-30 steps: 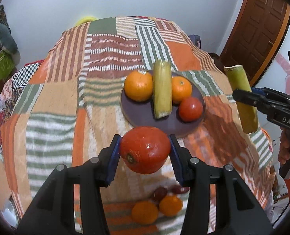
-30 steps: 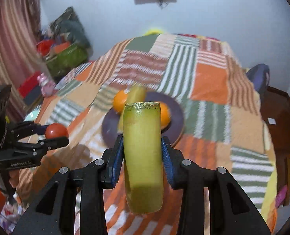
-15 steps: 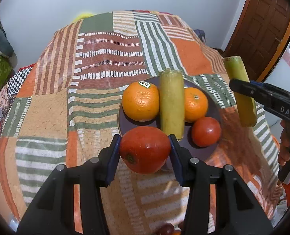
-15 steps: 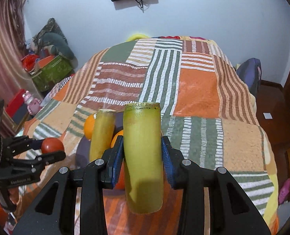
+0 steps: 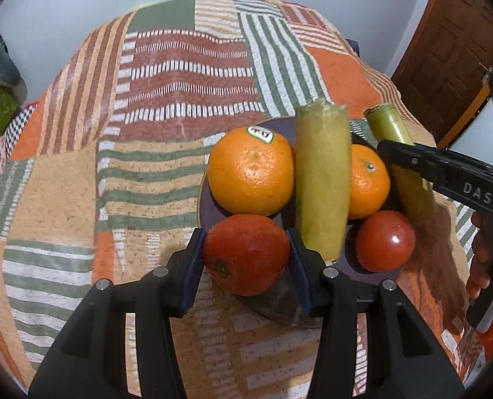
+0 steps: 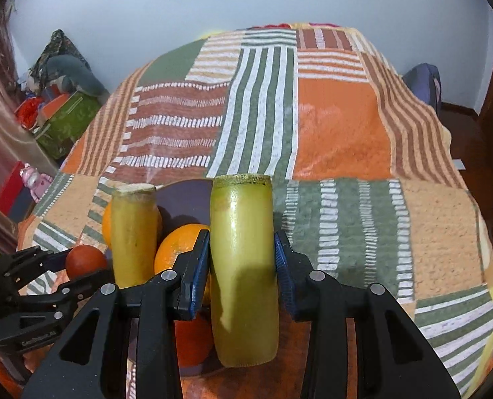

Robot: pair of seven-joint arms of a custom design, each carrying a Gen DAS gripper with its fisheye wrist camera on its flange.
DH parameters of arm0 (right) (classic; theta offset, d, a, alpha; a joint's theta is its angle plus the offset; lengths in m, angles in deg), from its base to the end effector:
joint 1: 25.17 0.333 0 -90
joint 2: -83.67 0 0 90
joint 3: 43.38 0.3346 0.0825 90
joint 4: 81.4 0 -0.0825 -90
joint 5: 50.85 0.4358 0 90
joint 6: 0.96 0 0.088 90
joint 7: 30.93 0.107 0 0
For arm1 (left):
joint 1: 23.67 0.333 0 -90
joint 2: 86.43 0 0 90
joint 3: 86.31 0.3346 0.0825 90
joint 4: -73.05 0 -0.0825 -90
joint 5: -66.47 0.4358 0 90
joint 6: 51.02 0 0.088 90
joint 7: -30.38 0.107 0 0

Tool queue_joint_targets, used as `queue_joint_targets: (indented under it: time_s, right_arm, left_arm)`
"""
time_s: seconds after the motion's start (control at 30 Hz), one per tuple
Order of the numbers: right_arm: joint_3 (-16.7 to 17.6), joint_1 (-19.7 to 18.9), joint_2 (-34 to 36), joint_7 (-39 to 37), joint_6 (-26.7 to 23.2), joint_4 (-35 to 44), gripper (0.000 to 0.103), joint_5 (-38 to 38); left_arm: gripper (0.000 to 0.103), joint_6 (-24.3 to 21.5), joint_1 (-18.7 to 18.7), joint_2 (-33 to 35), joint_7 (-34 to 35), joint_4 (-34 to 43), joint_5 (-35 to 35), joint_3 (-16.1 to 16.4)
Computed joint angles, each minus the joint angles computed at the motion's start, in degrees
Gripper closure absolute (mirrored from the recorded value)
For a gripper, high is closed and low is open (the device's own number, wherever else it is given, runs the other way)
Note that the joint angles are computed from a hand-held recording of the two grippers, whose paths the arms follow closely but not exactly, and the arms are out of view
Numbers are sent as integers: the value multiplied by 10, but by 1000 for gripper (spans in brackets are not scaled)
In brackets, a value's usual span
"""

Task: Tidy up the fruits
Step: 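Lower the tomato and zucchini onto the plate and open both tools, then grasp a small mandarin with the right tool while the left tool grasps the other mandarin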

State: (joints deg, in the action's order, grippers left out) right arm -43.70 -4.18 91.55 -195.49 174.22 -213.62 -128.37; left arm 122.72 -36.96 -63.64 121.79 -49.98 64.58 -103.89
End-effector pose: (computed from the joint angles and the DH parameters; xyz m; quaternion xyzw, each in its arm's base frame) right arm 0.4937 0.2684 0.2951 -0.6124 0.7162 -0.1539 0.2971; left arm 0.5602 -0.3258 0.2531 -0.5021 0.8261 -0.2449 0.0738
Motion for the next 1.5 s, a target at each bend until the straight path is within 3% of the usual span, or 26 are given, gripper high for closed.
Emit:
queue_joint_targets:
  time_s: [0.1,0.2,0.3,0.43,0.7,0.87,0.93,1.03,1.07,1.13,1.23,1.5]
  right_arm:
    - [2,-2,1,-26,5,-2,68,30]
    - [2,-5,-2,-73,12,-12,66,80]
    - [2,5,-15,-108,-11,-21,65,104]
    - [5,8,-32,-89,-24,-26,64,74]
    - [54,-2,-93,-81,-74,-49,63,45]
    - [90,-3,-138,-66,-106,-67,55,24]
    - [104,0,-159,-65,-118,-76,54,24]
    - [121,1,-184,-54,-121,-88,53,21]
    - [126,0,-189,-51,-122,-90,53,21]
    - [139,2,-202,-45,-129,-96,51,23]
    - [154,8,-212,-38,-138,-101,49,25]
    - [175,32,-186,-29,-130,-100,48,36]
  left_arm:
    - [56,-9,-7,9,-8,8,2,6]
    - [54,-4,-40,7,-34,7,28,39]
    - [46,-3,-30,4,-38,4,26,30]
    - [41,14,-10,-13,-33,-13,16,10]
    - [41,47,13,-80,-24,-70,-5,-14]
    - [41,69,80,-141,31,-125,-70,-85]
    - [41,77,114,-169,78,-148,-126,-126]
    - [41,79,156,-212,213,-173,-289,-193]
    - [41,78,151,-226,268,-178,-356,-197]
    - [40,71,119,-256,354,-190,-463,-178]
    - [39,65,66,-293,420,-213,-543,-136]
    - [38,53,-19,-359,434,-291,-567,-63]
